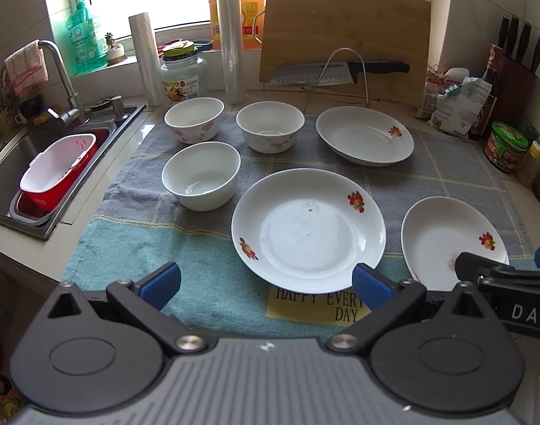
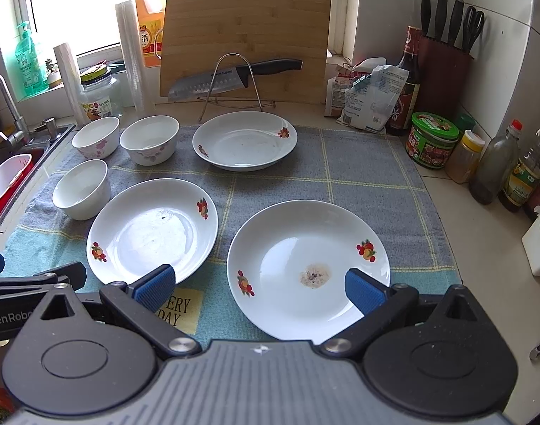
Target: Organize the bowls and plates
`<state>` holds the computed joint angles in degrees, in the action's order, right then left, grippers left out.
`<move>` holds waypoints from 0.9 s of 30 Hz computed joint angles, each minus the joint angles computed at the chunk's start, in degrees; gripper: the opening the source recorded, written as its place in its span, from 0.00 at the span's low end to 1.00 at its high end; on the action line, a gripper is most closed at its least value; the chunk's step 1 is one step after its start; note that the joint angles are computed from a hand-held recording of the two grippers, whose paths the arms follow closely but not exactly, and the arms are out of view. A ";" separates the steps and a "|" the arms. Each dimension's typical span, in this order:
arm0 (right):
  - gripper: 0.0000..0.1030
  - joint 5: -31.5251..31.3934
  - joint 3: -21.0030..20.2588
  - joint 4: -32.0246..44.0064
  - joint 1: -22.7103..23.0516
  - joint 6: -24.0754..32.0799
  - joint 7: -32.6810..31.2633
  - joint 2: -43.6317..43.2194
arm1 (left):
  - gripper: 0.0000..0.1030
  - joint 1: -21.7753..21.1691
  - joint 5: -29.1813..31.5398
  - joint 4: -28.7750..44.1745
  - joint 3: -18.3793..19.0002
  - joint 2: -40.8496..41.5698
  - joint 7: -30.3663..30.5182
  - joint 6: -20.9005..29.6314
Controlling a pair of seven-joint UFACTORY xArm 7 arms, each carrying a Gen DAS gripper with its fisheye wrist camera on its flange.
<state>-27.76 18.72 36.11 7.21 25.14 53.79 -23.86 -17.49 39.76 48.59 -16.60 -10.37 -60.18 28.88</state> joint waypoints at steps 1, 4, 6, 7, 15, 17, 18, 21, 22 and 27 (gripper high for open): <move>1.00 -0.02 -0.03 -0.05 0.03 -0.03 -0.02 -0.09 | 0.99 -0.03 -0.10 -0.02 0.03 -0.11 0.08 0.09; 1.00 -0.15 0.03 -0.11 -0.02 -0.13 0.05 -0.10 | 0.99 0.00 -0.21 -0.07 0.00 -0.21 0.05 0.13; 1.00 -0.06 -0.06 -0.13 0.04 -0.21 -0.07 -0.04 | 0.99 0.00 -0.35 -0.18 0.04 -0.36 0.18 0.12; 1.00 -0.06 -0.11 -0.20 0.05 -0.30 -0.13 -0.06 | 0.99 0.06 -0.21 -0.14 -0.03 -0.25 0.09 0.06; 1.00 -0.26 0.03 -0.09 -0.15 -0.32 0.12 -0.09 | 0.99 0.26 -1.23 -0.85 0.21 -0.79 0.68 -0.77; 1.00 -0.47 0.28 -0.10 -0.26 -0.13 0.36 -0.18 | 0.99 0.41 -1.27 -0.83 0.13 -0.76 0.83 -0.82; 1.00 -0.64 0.43 -0.01 -0.33 0.02 0.51 -0.14 | 0.99 0.45 -1.35 -0.85 0.10 -0.76 0.92 -0.84; 1.00 -0.69 0.43 0.07 -0.21 0.19 0.72 -0.15 | 0.99 0.59 -1.34 -0.90 0.03 -0.75 0.91 -1.13; 1.00 -0.80 0.53 0.13 -0.24 0.29 0.88 -0.19 | 0.99 0.68 -1.21 -0.81 -0.02 -0.67 0.87 -1.14; 1.00 -1.56 1.05 0.49 -0.26 0.93 1.84 -0.27 | 0.99 0.93 -1.19 -0.99 0.15 -0.90 1.29 -1.70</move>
